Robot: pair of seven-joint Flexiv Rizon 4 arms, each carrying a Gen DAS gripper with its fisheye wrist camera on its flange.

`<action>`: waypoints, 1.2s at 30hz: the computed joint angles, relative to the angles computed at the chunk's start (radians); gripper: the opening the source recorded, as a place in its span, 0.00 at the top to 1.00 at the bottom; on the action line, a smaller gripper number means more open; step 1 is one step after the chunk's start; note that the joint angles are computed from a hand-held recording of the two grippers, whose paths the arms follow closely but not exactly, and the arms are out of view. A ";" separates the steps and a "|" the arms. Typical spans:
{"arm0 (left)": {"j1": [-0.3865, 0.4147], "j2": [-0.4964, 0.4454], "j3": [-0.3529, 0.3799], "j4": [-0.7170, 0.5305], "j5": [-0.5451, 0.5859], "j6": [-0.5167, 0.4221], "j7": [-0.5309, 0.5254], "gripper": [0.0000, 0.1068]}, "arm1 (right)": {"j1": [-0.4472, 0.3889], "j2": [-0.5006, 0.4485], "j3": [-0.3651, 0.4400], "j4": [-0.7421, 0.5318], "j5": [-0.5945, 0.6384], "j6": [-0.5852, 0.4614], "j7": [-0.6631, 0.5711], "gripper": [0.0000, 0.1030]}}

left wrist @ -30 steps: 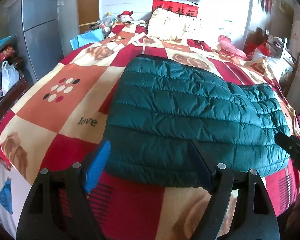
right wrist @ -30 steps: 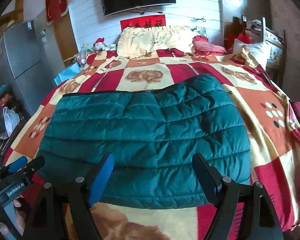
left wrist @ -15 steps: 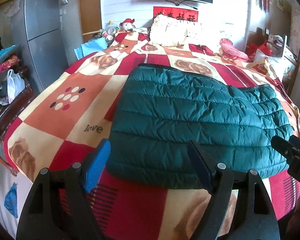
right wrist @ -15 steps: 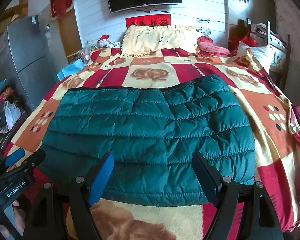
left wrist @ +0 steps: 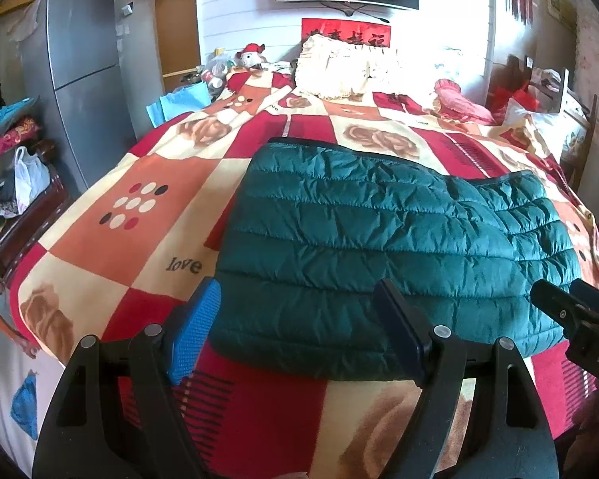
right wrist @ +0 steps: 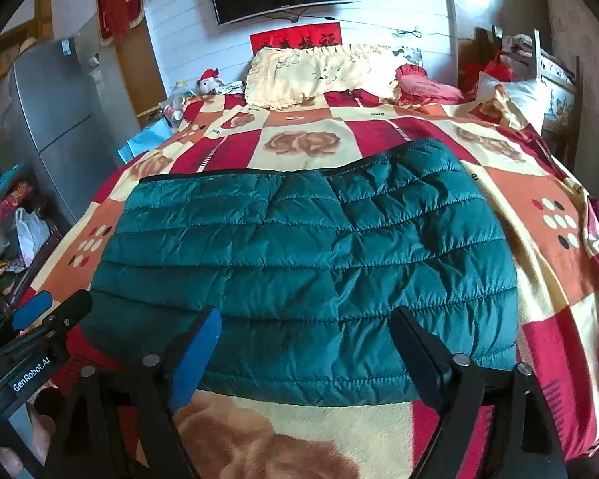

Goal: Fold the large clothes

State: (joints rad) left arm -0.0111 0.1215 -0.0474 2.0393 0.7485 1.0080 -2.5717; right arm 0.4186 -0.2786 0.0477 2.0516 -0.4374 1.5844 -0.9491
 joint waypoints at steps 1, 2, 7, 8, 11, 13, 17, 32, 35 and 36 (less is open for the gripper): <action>0.000 0.000 0.000 0.000 -0.002 0.001 0.002 0.25 | -0.015 -0.003 0.018 -0.004 0.013 -0.001 -0.012 0.16; -0.001 0.000 0.001 0.001 -0.006 0.004 0.004 0.25 | -0.021 -0.004 0.027 -0.006 0.020 0.001 -0.019 0.15; -0.002 0.005 -0.003 0.004 -0.012 0.009 0.007 0.25 | -0.026 -0.002 0.035 -0.006 0.038 -0.002 -0.038 0.13; -0.002 0.006 -0.004 0.004 -0.010 0.010 0.007 0.25 | -0.025 -0.003 0.034 -0.006 0.040 -0.002 -0.039 0.13; -0.002 0.008 -0.005 0.006 -0.011 0.018 0.012 0.25 | -0.018 0.000 0.026 -0.003 0.038 -0.003 -0.035 0.13; -0.001 0.008 -0.005 0.007 -0.014 0.023 0.015 0.25 | -0.017 0.001 0.026 -0.002 0.040 -0.005 -0.034 0.13; 0.000 0.008 -0.007 0.006 -0.017 0.024 0.018 0.25 | -0.019 0.005 0.026 0.003 0.040 -0.005 -0.036 0.13; -0.004 0.005 -0.009 0.007 -0.022 0.043 0.032 0.25 | -0.050 0.007 0.062 0.003 0.081 -0.006 -0.070 0.13; -0.004 0.002 -0.007 0.008 -0.029 0.050 0.042 0.25 | -0.051 0.007 0.064 0.003 0.089 -0.007 -0.074 0.13; -0.005 0.001 -0.008 0.008 -0.029 0.050 0.042 0.25 | -0.046 0.007 0.059 0.004 0.087 -0.006 -0.072 0.13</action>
State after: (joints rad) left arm -0.0157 0.1228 -0.0550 2.0469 0.7192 1.0580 -2.5292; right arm 0.3723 -0.2712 0.1068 2.0555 -0.3504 1.5783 -1.0210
